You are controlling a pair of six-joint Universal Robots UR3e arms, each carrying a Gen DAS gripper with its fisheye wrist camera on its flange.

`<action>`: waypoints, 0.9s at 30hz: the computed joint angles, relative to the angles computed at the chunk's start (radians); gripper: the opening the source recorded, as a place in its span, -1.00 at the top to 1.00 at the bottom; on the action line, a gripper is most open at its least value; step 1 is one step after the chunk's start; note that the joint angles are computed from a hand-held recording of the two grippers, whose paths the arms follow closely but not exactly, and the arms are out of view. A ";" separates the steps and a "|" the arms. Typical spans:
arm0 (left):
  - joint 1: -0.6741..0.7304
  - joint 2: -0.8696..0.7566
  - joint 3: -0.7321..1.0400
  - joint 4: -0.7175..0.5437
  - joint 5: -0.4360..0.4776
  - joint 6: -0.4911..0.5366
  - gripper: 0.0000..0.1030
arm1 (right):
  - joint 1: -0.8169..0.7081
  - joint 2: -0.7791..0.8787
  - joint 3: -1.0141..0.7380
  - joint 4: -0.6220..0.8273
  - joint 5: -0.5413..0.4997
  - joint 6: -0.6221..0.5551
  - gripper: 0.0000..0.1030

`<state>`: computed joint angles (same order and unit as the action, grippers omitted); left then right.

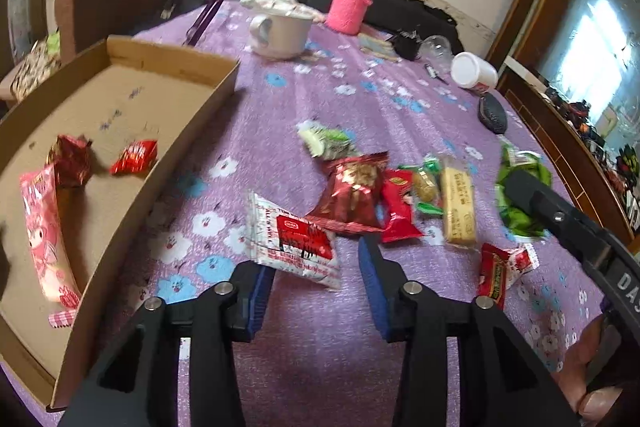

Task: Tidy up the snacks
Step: 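Lift the white-red snack with left gripper while right lifts the green packet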

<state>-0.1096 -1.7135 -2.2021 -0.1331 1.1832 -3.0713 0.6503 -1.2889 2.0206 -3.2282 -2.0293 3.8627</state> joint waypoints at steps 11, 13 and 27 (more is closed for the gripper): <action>0.044 -0.019 0.008 -0.031 -0.078 -0.007 0.79 | 0.012 -0.002 -0.004 -0.011 -0.005 -0.001 0.43; 0.045 -0.015 0.003 -0.024 -0.079 -0.008 0.79 | 0.016 -0.001 -0.005 -0.014 -0.011 -0.002 0.43; 0.011 0.055 -0.072 0.145 -0.013 -0.016 0.79 | 0.029 0.015 -0.026 -0.014 -0.016 -0.019 0.43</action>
<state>-0.0987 -1.6582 -2.2741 0.0121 1.1706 -3.0868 0.6797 -1.2739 1.9948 -3.2420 -2.0456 3.8438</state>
